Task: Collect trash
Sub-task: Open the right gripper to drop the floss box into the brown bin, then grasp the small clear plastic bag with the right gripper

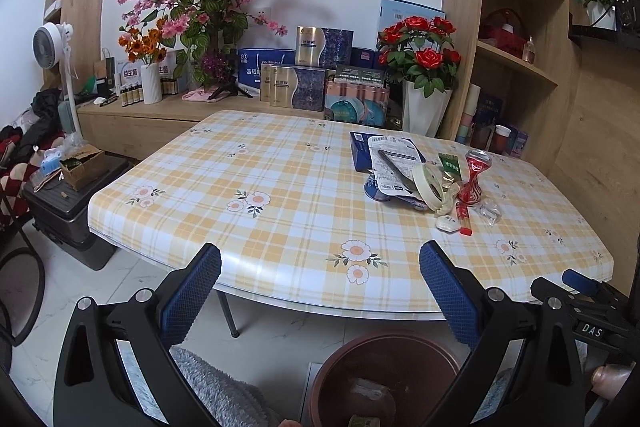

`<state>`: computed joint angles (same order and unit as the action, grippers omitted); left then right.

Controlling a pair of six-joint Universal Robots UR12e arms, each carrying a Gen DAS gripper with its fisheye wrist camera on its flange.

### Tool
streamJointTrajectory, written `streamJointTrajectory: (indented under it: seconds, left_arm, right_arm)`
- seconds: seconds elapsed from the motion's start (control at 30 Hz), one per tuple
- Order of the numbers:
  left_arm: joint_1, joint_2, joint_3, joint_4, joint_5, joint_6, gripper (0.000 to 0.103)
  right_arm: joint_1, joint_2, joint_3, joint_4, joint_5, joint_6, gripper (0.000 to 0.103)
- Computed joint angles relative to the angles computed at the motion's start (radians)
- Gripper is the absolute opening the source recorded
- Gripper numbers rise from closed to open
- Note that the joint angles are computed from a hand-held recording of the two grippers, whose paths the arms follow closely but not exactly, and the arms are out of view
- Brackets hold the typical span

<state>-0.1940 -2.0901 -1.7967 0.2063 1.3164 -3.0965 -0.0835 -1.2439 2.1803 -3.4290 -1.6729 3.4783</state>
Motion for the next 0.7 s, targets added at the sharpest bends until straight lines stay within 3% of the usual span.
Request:
streamJointTrajectory:
  seconds: [0.33,0.53,0.7]
  left_arm:
    - [-0.005,-0.012,0.026,-0.070,-0.005,0.022,0.097]
    - [-0.013,-0.034,0.070,-0.091,-0.015,0.015,0.097]
    - [-0.023,-0.052,0.122,-0.157,-0.042,0.036,0.097]
  right_arm:
    - [-0.015,0.007,0.001,-0.018,-0.037,-0.002,0.097]
    - [-0.068,0.011,-0.008,-0.027,0.043,-0.016,0.097]
    - [-0.094,0.023,-0.026,-0.032,0.050,-0.037,0.097]
